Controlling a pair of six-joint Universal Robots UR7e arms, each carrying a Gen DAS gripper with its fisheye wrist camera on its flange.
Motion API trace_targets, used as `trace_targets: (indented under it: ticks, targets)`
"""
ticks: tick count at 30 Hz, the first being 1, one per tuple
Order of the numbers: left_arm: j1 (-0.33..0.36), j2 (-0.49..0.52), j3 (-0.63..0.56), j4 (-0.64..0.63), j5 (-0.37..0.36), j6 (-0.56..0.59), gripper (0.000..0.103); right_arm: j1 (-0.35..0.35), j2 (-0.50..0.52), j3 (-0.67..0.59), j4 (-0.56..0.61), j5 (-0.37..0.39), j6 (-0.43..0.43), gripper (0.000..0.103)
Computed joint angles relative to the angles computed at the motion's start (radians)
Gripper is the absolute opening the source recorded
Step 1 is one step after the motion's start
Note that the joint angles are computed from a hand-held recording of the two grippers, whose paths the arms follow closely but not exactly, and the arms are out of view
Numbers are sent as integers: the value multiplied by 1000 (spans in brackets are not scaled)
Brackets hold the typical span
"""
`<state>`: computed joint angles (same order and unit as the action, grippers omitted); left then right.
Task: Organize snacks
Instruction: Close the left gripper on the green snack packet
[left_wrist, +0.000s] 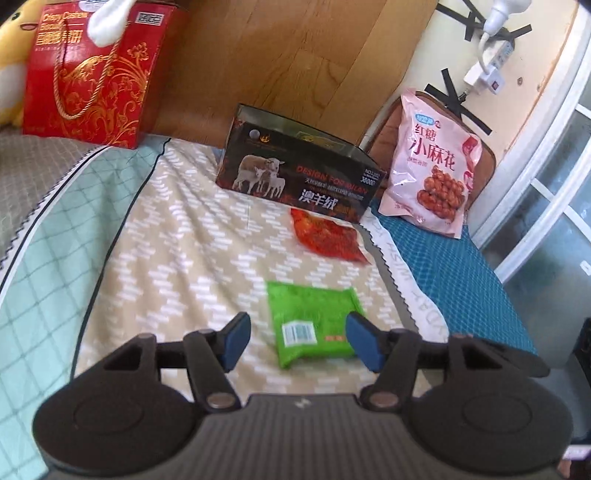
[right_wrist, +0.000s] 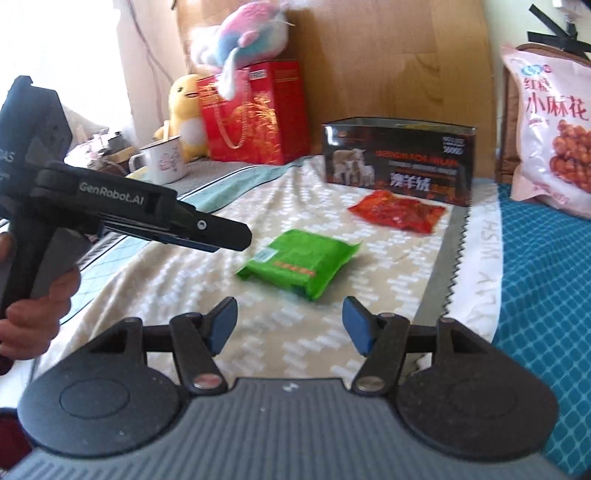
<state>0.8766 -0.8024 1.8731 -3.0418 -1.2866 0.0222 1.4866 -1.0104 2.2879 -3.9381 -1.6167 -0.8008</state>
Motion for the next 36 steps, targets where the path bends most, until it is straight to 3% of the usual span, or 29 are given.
trace_targets:
  ticks: [3, 4, 6, 9, 15, 20, 23, 27, 36]
  targets:
    - [0, 41, -39, 19, 11, -7, 50, 23, 45, -56, -8, -47, -47, 64]
    - [5, 50, -53, 51, 0, -23, 36, 27, 55, -72, 2, -62, -48, 62]
    - [9, 48, -37, 35, -12, -41, 36, 29, 62, -88, 23, -85, -17, 40]
    - [8, 11, 12, 31, -41, -24, 33, 22, 50, -46, -7, -64, -19, 34]
    - [2, -71, 152, -27, -90, -21, 33, -17, 16, 92, -63, 24, -81, 34]
    - [-21, -112, 254, -111, -86, -6, 39, -75, -33, 176, -60, 137, 0, 36]
    - [-36, -116, 273, -130, -64, -12, 41, -65, -1, 182, -135, 109, 11, 36]
    - [-41, -116, 281, -143, -54, -21, 45, -52, 26, 175, -173, 73, 22, 45]
    - [-34, -114, 250, -106, -51, -51, 53, -41, 52, 170, -221, 31, 5, 45]
